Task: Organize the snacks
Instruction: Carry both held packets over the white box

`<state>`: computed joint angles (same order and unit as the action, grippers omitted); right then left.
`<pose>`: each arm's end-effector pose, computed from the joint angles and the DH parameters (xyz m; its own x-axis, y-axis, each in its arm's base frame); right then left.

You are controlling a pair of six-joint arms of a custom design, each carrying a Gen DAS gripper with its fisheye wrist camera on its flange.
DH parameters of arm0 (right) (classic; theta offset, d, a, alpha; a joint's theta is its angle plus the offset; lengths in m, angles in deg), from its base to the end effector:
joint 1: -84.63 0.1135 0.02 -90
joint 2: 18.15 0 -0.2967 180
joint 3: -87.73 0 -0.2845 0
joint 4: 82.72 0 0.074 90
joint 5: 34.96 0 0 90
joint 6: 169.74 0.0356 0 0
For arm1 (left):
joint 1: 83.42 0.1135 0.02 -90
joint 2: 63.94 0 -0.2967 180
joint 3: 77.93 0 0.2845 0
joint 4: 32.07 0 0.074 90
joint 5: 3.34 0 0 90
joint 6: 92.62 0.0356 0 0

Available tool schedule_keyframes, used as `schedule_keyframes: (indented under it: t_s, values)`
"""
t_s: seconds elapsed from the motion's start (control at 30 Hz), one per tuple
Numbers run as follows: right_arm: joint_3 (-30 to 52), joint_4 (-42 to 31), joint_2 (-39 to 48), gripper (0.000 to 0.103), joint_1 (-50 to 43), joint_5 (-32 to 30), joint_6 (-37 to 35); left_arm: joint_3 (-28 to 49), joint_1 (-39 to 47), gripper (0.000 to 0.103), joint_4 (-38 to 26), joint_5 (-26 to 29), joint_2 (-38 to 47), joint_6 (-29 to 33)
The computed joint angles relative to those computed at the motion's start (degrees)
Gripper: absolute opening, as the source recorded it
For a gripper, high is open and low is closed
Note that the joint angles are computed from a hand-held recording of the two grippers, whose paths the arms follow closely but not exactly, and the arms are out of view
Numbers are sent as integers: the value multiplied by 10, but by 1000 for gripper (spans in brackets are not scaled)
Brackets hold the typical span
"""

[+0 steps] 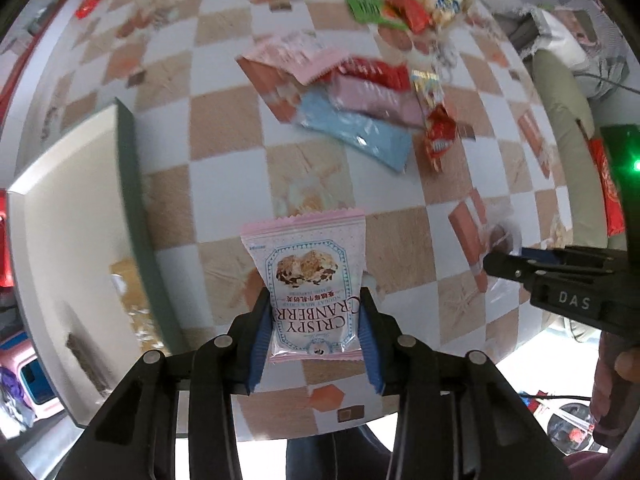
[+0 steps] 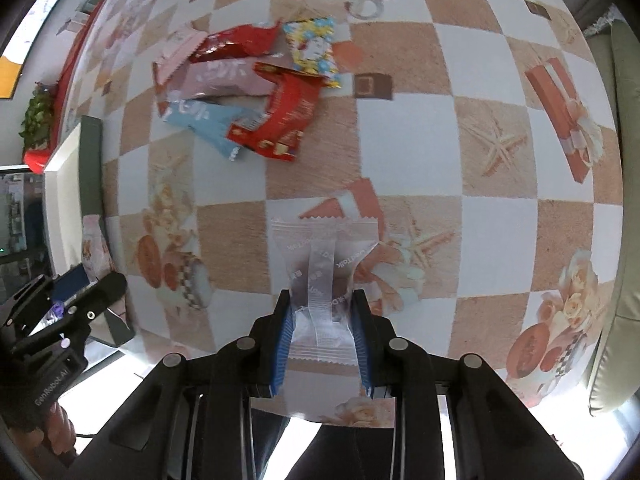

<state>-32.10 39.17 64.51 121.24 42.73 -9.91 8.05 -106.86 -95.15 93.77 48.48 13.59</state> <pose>0.2064 0.1628 0.1916 -0.8462 0.5138 0.1411 0.5328 0.8155 0.2258 0.3550 -0.1587 0.1518 -0.7705 0.6360 -0.0426 0.6361 0.7628 -0.1165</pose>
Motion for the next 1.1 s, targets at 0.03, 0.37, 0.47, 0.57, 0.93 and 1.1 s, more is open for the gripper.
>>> schedule_keyframes:
  t_s: [0.03, 0.37, 0.47, 0.57, 0.93, 1.1]
  values:
    - [6, -3, 1, 30, 2, 1, -3, 2, 8, 43, 2, 0, 2, 4]
    - [62, 1, 66, 30, -37, -2, -101, -13, 84, 43, 45, 9, -1, 27]
    - [107, 9, 119, 30, -25, 2, -111, 0, 104, 43, 39, 10, 3, 31]
    - [144, 10, 155, 30, -19, 5, -127, 11, 121, 43, 36, 14, 9, 30]
    - [315, -40, 271, 30, -2, 7, -193, 51, 193, 43, 43, 23, 25, 19]
    - [398, -66, 325, 30, 4, -2, -216, 61, 226, 43, 53, 11, 37, 26]
